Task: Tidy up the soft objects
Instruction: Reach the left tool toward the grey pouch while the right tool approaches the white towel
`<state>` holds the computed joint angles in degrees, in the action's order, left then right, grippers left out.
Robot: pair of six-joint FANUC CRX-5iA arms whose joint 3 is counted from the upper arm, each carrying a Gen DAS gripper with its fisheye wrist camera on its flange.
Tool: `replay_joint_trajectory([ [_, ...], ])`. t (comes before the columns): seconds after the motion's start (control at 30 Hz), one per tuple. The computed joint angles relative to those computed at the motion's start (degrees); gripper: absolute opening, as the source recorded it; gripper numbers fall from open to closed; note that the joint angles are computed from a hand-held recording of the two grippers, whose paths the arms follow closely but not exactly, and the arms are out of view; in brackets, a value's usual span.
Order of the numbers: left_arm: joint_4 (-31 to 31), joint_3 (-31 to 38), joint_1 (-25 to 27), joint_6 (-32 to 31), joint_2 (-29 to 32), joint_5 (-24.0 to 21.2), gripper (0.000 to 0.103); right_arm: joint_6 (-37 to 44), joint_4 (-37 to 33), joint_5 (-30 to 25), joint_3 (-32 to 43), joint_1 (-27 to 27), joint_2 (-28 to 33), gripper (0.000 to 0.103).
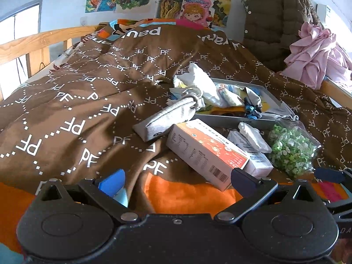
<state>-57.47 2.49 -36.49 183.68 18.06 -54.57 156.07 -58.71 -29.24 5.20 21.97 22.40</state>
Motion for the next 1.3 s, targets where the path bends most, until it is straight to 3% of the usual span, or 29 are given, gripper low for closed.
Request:
replay_joint_trajectory([
  [0.33,-2.00,0.42,2.44,-3.54,-0.78,2.20,0.102,4.50,-2.75,-0.25,6.91,0.58,4.89,0.103],
  [0.6,0.44,1.51,7.25,-11.15,-0.48,5.38,0.102,-3.99,5.02,5.59,16.07,3.71,12.44,0.103],
  [0.67,3.10,2.16,9.07,-15.30,-0.38,5.65,0.102,-7.09,8.03,7.03,17.84,4.41,14.19,0.103],
  [0.77,12.27,4.96,13.64,-30.08,0.46,5.84,0.102,-12.71,11.68,6.05,20.43,4.62,16.45,0.103],
  [0.87,19.03,8.63,17.02,-40.44,2.12,5.47,0.102,-16.01,13.60,4.01,22.76,4.53,18.06,0.103],
  [1.13,27.74,15.76,21.18,-55.89,9.63,11.35,0.102,-19.54,17.57,-1.78,27.11,4.96,20.52,0.103],
  [1.2,28.29,16.33,21.79,-56.04,10.77,12.25,0.102,-19.65,17.10,-3.46,28.45,4.84,21.17,0.103],
  [1.3,30.10,17.47,22.95,-56.04,12.59,12.40,0.102,-24.22,21.75,-2.06,28.79,6.21,21.86,0.103],
])
